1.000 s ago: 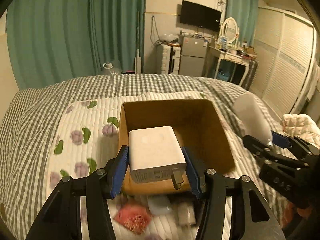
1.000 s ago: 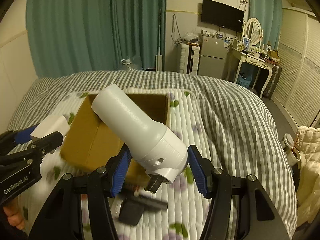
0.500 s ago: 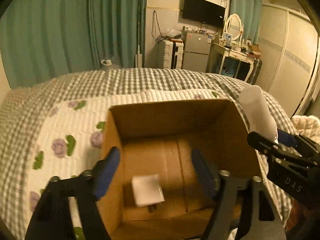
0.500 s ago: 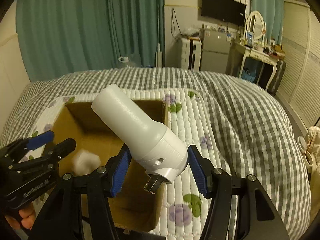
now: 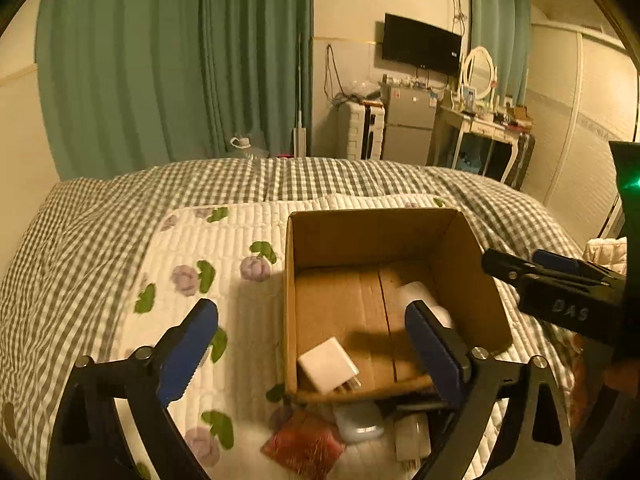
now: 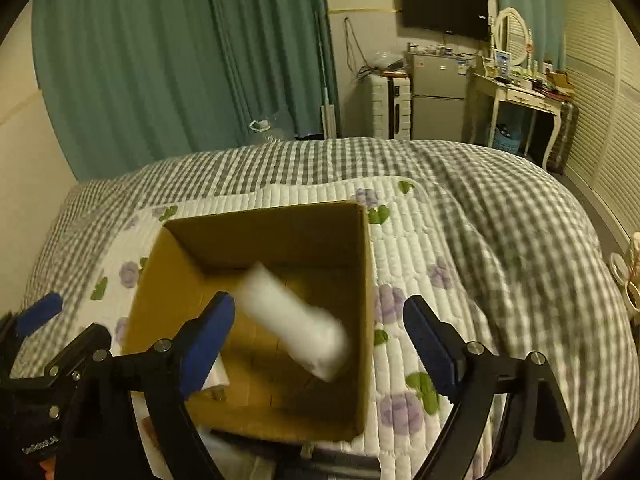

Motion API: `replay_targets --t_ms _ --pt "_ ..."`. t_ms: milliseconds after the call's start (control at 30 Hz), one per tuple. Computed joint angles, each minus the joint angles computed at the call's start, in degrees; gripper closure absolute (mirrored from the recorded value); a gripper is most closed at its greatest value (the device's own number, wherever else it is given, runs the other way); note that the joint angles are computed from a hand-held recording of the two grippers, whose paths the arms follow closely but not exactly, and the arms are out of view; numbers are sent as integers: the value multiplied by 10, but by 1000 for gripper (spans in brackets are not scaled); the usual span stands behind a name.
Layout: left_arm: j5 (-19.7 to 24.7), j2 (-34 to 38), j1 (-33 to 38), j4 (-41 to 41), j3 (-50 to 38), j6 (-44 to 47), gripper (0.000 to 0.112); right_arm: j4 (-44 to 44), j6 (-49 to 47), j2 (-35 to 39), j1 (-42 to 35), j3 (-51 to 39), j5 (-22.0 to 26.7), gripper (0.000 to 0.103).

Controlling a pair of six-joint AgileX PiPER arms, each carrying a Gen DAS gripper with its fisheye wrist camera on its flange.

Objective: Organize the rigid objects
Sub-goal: 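Release the white device into the box with the right gripper while the left drops the charger, then grasp the black charger with the right gripper while the left gripper reaches toward the small white charger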

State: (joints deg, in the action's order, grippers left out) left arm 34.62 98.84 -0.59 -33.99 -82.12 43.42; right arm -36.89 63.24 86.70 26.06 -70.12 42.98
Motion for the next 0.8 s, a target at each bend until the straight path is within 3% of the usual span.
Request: replay_targets --t_ms 133,267,367,533,667,800 --pt "25 -40 29 -32 44 27 12 -28 28 -45 57 11 88 17" --pt "23 -88 53 -75 107 78 9 -61 76 -78 140 28 184 17" --pt "32 -107 69 -96 144 108 9 -63 116 -95 189 57 213 17" --pt "10 -102 85 -122 200 162 9 -38 178 -87 222 124 184 17" --pt "-31 -75 82 -106 218 166 9 -21 213 -46 217 176 126 18" --pt "-67 -48 69 -82 218 142 9 -7 225 -20 187 215 53 27"
